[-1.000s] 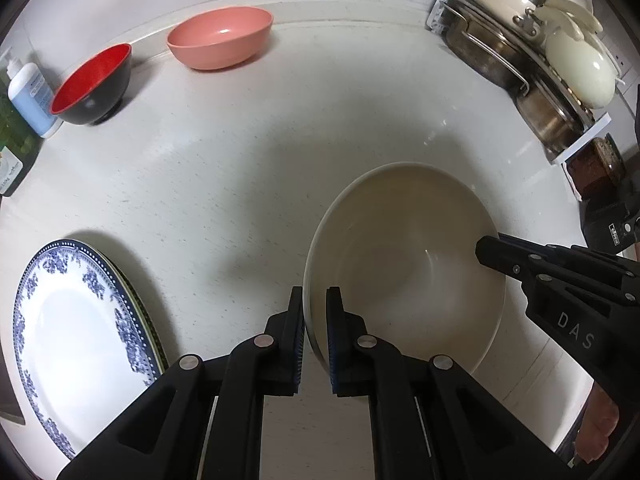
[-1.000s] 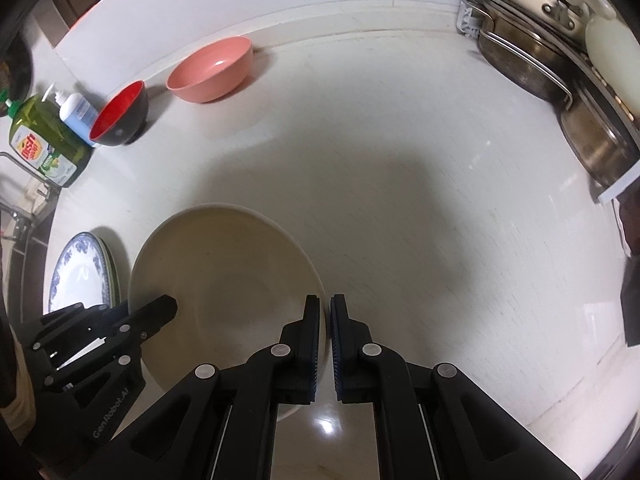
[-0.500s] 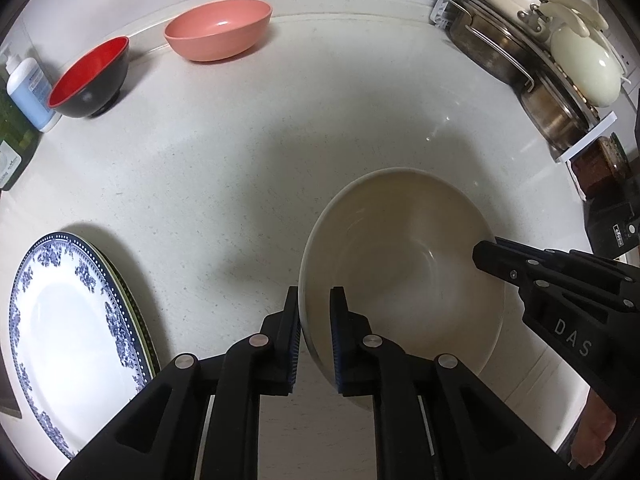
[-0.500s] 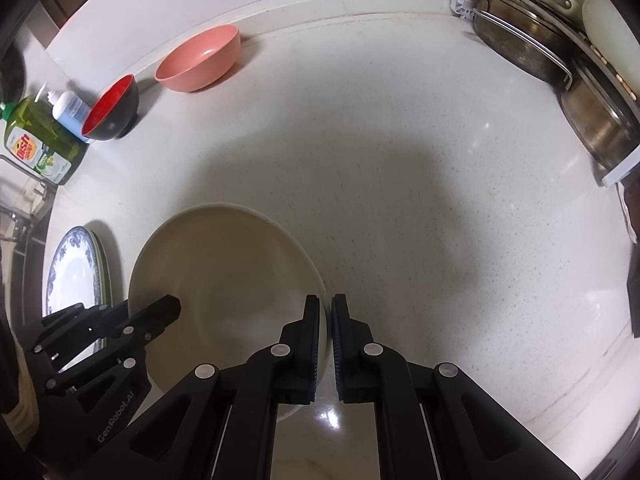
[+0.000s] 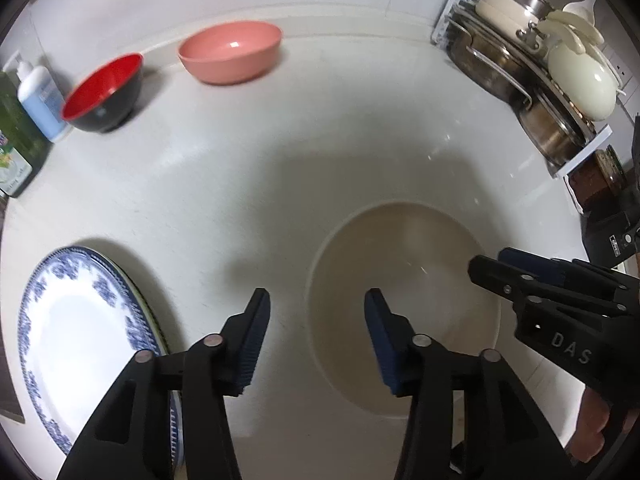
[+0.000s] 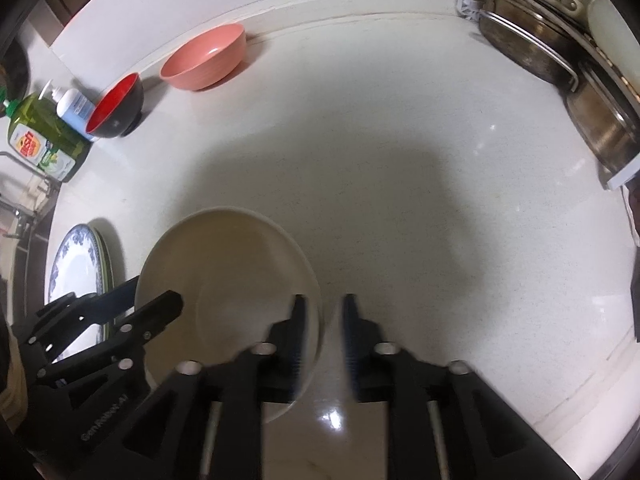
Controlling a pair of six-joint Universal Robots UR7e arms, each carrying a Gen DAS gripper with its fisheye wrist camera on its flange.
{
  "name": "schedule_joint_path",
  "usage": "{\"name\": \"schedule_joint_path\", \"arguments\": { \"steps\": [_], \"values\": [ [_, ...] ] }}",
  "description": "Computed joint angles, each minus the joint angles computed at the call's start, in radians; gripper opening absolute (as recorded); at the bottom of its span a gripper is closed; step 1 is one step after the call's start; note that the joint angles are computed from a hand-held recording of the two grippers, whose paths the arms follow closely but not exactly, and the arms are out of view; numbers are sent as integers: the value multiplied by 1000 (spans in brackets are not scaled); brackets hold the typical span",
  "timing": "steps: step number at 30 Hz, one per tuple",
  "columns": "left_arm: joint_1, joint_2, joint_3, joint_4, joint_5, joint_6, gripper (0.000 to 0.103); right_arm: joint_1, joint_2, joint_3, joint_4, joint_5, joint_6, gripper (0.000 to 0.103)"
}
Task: Organize plates and bowls
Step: 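Lower the white bowl onto the counter and open both tools, then move both tools over to the pink bowl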
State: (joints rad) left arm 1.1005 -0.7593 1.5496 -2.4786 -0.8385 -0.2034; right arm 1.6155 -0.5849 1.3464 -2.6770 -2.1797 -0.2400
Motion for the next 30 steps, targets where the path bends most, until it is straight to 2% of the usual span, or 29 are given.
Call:
{"name": "schedule_joint_path", "arguments": {
  "steps": [5,8,14,23,30],
  "values": [
    [-6,-24,14,-63,49,66,63,12,-8,12,-42,4,-6,35],
    [-6,-34,7,-90,72,105,69,23,-2,6,-68,-4,-12,41],
    [-1,-38,-38,-125,114,191,74,55,31,-38,-122,-22,-38,46],
    [9,-23,-116,-209,178,385,75,94,96,-157,-103,-6,-43,49],
    [29,7,-247,-147,166,452,75,116,156,-285,-49,12,-40,49]
  ]
}}
